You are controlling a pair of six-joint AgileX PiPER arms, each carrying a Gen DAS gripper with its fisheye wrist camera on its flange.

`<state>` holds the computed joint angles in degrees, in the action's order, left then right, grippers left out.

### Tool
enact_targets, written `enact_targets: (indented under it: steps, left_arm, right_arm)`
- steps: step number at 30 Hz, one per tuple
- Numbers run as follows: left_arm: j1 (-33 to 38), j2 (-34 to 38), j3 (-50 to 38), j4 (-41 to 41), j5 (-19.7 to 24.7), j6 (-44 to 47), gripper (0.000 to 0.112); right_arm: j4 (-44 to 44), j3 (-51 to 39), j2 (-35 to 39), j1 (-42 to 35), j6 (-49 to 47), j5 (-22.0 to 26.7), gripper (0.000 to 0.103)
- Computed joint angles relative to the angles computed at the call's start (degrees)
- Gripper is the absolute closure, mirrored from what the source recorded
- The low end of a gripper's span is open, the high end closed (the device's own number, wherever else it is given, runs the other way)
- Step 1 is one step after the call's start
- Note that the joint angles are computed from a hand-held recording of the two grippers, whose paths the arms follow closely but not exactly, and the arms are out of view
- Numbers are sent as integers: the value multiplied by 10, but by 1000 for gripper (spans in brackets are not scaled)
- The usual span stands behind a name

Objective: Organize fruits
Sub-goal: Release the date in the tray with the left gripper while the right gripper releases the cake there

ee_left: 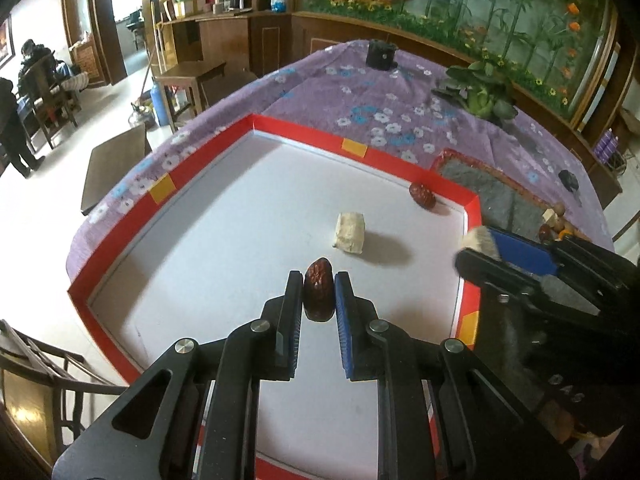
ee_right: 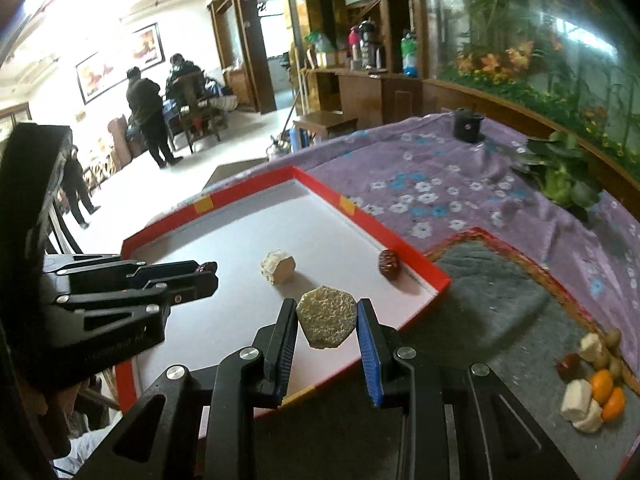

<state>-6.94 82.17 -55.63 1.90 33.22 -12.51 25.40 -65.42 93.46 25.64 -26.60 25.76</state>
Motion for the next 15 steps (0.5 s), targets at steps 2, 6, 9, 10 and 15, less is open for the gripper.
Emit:
enact_targets:
  steps: [2, 6, 9, 10, 15]
  left_arm:
    - [2, 12, -2, -4, -4, 1, 97]
    - [-1, 30, -9, 12, -5, -20, 97]
    - [2, 39, -11, 14, -7, -25, 97]
    - [0, 42, -12, 29, -7, -40, 97]
    - [6, 45, -10, 16, -11, -27, 78]
  right_arm:
    - [-15, -20, 23, 9, 13, 7, 74]
    - [-41, -51, 65, 20, 35, 10, 74]
    - [-52, -62, 84, 21, 49, 11, 75]
    - [-50, -64, 87, 20, 49, 11, 75]
    - [-17, -67, 100, 14, 24, 13, 72]
